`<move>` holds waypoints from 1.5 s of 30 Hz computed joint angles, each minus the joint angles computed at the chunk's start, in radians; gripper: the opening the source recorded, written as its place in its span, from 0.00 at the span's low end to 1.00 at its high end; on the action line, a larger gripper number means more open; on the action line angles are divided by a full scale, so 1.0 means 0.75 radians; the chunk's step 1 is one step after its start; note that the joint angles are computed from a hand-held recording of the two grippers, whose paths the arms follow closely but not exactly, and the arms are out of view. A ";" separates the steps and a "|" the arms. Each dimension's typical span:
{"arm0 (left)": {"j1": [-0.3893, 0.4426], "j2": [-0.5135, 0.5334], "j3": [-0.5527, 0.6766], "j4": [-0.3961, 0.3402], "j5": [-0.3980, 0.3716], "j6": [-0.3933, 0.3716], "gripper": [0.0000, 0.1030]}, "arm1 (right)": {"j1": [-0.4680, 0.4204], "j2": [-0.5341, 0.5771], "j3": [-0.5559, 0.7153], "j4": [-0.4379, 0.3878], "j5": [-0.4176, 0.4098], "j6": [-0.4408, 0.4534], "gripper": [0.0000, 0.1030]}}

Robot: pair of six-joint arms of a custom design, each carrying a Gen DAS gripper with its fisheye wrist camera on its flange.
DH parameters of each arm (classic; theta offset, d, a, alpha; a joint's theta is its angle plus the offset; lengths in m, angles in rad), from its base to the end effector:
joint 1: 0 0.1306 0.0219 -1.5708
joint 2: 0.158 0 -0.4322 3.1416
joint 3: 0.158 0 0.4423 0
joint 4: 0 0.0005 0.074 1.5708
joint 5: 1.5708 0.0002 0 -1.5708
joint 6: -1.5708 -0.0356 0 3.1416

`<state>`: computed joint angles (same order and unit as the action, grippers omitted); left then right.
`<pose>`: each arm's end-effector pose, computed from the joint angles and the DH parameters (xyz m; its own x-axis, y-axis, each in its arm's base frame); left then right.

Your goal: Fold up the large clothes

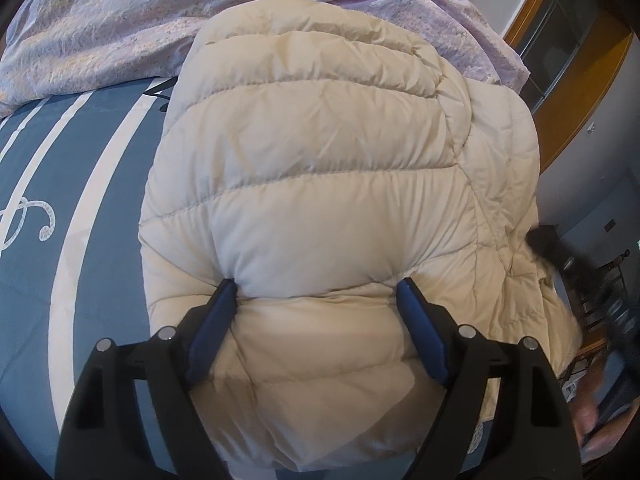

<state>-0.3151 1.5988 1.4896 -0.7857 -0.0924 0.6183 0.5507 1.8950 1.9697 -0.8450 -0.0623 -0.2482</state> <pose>0.5806 -0.1863 0.4216 -0.7515 -0.3621 -0.5515 -0.2232 0.9262 -0.3040 0.6313 0.3897 0.4701 -0.7129 -0.1500 -0.6851 -0.3974 0.8913 0.2183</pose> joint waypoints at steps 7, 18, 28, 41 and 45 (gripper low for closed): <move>-0.007 0.009 0.014 -0.004 -0.010 -0.010 0.80 | -0.015 0.049 -0.005 -0.117 0.023 -0.022 0.20; -0.014 0.005 0.017 0.006 -0.006 -0.030 0.80 | -0.017 0.042 -0.070 -0.091 0.057 -0.056 0.19; -0.001 -0.008 0.022 0.013 0.027 -0.002 0.79 | -0.001 0.022 -0.108 -0.057 0.094 -0.050 0.19; 0.018 0.059 0.219 -0.084 -0.093 -0.140 0.79 | -0.013 -0.011 -0.171 -0.005 0.060 -0.059 0.19; 0.011 0.129 0.334 -0.122 -0.192 -0.268 0.79 | -0.021 -0.013 -0.180 0.006 0.041 -0.051 0.19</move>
<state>-0.3070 1.6953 1.7399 -0.8775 -0.2362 0.4171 0.5346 1.8853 1.8348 -0.8403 -0.0314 -0.2862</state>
